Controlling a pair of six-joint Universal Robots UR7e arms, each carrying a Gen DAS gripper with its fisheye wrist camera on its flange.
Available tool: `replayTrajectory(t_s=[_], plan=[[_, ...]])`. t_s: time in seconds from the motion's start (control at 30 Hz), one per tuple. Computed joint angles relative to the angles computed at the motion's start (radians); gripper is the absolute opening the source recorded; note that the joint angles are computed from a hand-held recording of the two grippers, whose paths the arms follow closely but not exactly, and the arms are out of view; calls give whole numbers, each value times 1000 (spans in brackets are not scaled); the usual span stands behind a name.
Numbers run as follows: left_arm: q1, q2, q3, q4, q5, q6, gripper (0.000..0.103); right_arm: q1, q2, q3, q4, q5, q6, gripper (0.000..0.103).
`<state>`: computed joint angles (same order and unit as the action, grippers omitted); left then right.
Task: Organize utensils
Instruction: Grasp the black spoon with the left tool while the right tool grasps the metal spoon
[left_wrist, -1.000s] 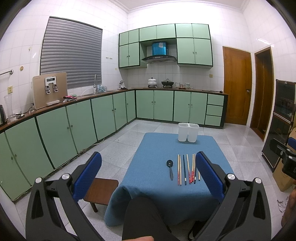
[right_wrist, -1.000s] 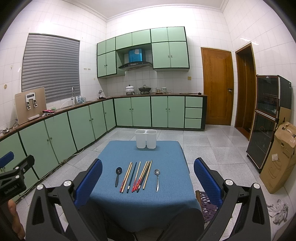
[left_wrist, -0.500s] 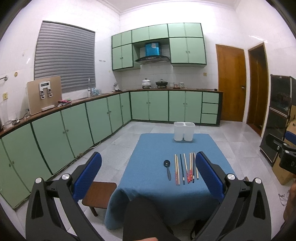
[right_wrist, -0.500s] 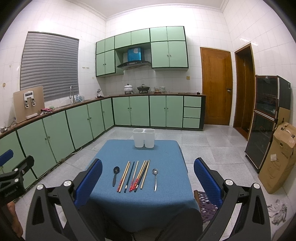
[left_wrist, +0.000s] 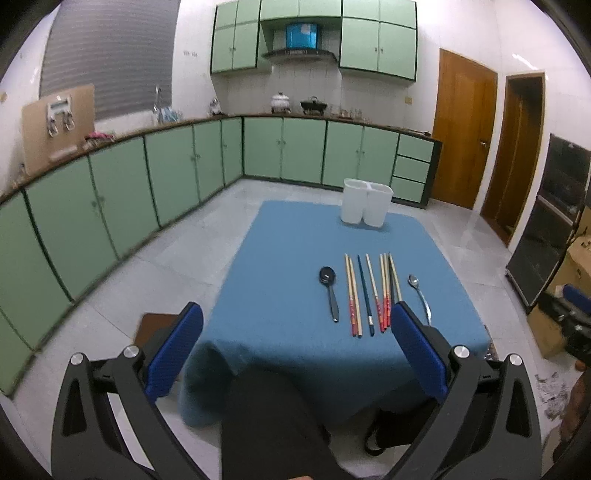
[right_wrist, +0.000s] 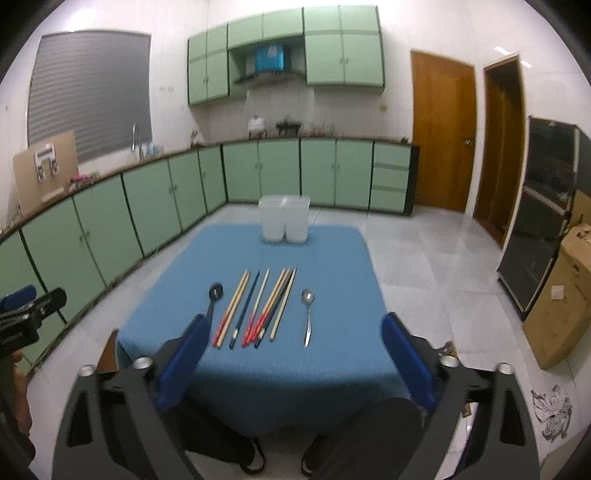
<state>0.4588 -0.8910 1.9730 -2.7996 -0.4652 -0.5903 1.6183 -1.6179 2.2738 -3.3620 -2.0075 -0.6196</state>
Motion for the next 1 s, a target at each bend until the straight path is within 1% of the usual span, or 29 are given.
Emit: replayTrajectory(t_s=[0.03, 0.1, 0.13, 0.2, 0.23, 0.3, 0.47, 0.57, 0.67, 0.73, 0.8, 0.83, 1.0], plan=[[26, 17, -7, -75, -43, 54, 98, -8, 15, -13, 8, 3, 0, 81], [59, 58, -34, -133, -67, 89, 98, -38, 53, -41, 33, 22, 5, 73], [79, 88, -46, -198, -68, 123, 98, -52, 66, -50, 46, 34, 9, 71], [101, 132, -66, -279, -62, 167, 98, -78, 104, -79, 63, 44, 20, 66], [113, 145, -81, -274, -68, 173, 98, -91, 121, -87, 59, 54, 22, 66], [145, 177, -138, -186, -73, 152, 98, -119, 151, -104, 60, 78, 28, 65], [198, 242, -233, -110, -114, 175, 98, -154, 226, -153, 60, 102, 31, 61], [229, 276, -273, -102, -148, 206, 98, -179, 275, -175, 26, 106, 25, 61], [255, 319, -306, -132, -163, 252, 98, -205, 319, -205, 29, 111, 26, 61], [270, 345, -329, -142, -190, 282, 98, -217, 340, -218, 36, 107, 33, 61], [281, 373, -360, -112, -191, 290, 98, -229, 363, -236, 52, 107, 37, 56], [290, 388, -381, -86, -193, 294, 98, -232, 366, -239, 58, 107, 35, 55], [321, 422, -416, -63, -202, 301, 98, -247, 403, -268, 78, 104, 45, 40]])
